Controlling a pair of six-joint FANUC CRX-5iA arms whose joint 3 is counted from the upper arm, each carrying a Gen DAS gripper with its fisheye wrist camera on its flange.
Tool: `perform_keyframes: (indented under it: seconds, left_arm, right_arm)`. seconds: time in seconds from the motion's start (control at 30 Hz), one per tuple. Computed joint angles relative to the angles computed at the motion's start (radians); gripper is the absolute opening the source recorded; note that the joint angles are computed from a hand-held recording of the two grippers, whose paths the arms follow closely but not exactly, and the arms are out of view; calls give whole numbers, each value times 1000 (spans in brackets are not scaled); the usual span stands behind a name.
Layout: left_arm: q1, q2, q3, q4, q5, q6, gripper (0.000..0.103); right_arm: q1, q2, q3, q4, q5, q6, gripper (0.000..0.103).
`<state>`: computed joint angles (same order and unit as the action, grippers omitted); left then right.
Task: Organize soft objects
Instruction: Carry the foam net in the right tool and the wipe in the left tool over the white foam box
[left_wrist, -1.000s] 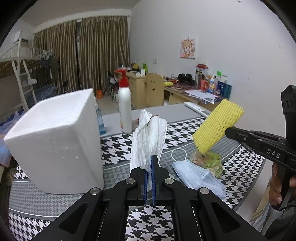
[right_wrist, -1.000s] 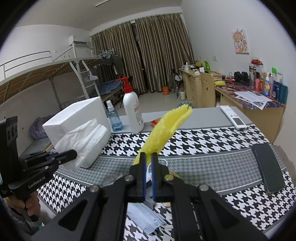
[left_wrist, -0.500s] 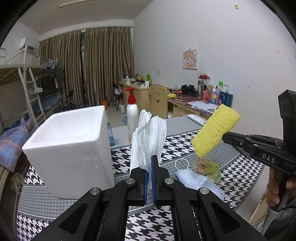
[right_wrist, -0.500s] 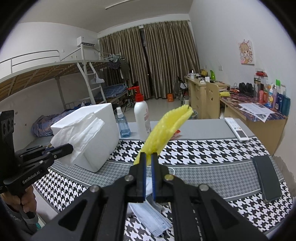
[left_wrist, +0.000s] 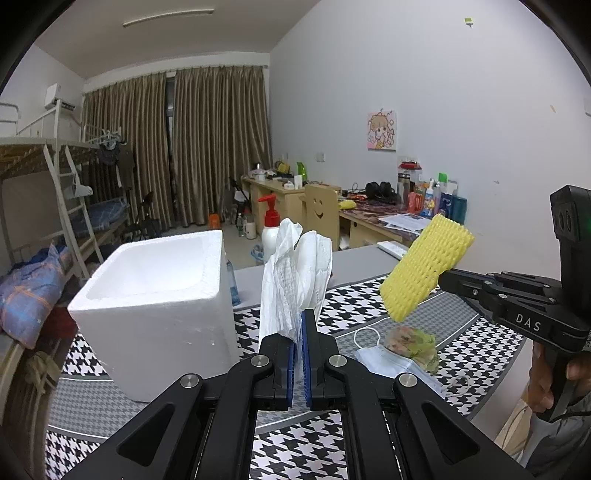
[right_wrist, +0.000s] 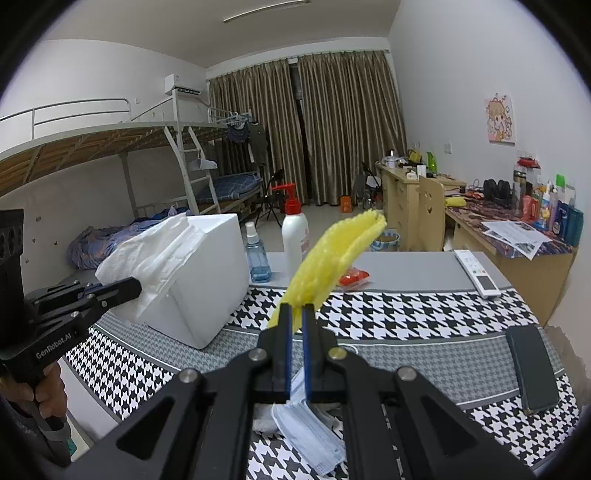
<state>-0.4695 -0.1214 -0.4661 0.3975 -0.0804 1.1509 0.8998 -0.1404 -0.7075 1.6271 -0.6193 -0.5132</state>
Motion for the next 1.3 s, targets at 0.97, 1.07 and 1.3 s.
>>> perform_keyframes:
  seconds: [0.97,1.07,1.3]
  left_arm:
    - [66,-51,104,-430,-80,417,4]
    - [70,-56,109,-458,-84,447,4]
    - [78,-60,121,-505,-93,497,4]
  right_arm:
    - [-44,49,69,131,80,-15,7]
    - [-51,57,79,143,91,-16,7]
    - [-69,71,100,180,118,-25,7]
